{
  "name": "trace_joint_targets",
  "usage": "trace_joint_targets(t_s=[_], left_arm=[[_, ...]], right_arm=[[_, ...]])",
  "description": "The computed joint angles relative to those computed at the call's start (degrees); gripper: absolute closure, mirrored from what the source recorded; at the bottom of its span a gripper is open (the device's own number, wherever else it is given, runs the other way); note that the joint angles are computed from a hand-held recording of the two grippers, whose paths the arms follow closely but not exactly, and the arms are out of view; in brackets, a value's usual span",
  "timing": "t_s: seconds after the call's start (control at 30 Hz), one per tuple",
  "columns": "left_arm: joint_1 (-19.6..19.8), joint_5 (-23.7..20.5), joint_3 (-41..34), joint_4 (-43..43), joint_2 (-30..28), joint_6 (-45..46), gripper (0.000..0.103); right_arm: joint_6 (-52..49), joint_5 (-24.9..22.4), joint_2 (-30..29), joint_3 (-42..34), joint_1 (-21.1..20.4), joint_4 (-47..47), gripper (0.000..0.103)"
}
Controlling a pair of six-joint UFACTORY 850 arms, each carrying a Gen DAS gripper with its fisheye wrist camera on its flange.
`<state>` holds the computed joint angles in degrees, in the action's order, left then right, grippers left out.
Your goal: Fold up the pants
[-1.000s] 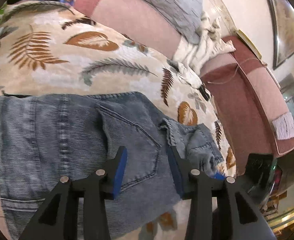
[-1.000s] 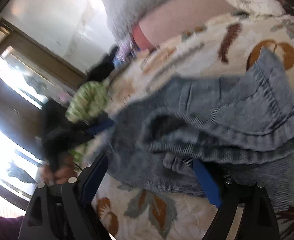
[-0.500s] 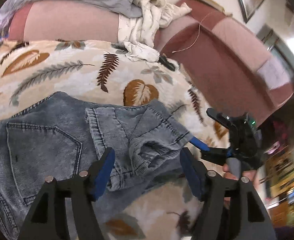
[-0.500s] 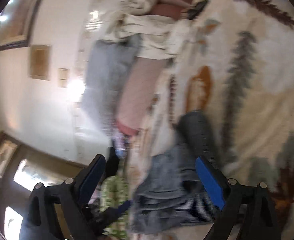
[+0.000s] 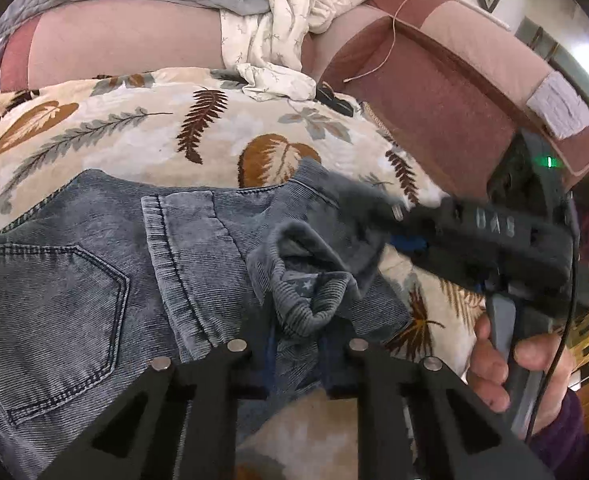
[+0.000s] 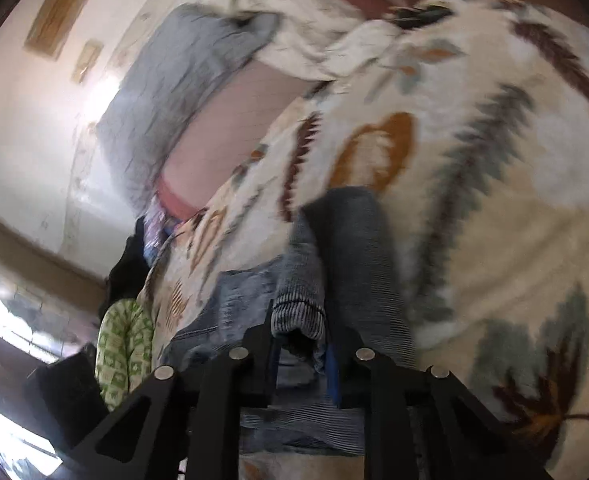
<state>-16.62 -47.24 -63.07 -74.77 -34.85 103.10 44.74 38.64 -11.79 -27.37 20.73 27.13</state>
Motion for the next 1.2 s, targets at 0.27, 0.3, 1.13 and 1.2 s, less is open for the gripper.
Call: trace_joint_targets(t_s=[0.27,0.3,1.13,1.2], left_arm=[[3.19,-3.79,-0.66,0.92,-2.64,-7.79,0.086],[3.54,-3.79,-0.73,0.83,-3.13,-9.00,0.086],[20.25,9.81,10.75,-23.09,7.52,6.97,0.042],[22.28,10.10,12.31,-31.50,8.41,12.08,0.037]], right_arm=[[14.82,1.40,-6.21,-10.67,-8.19,-30.90,0.083],[18.55,0.18,-8.14,-13.25,-9.37,-36.90,0.083],[38.52,-8.38,-17.17,-18.29,-5.71,-56.45,0.032],[37.14,-9.99,-16.12,-18.16,-5.08,-53.69,0.031]])
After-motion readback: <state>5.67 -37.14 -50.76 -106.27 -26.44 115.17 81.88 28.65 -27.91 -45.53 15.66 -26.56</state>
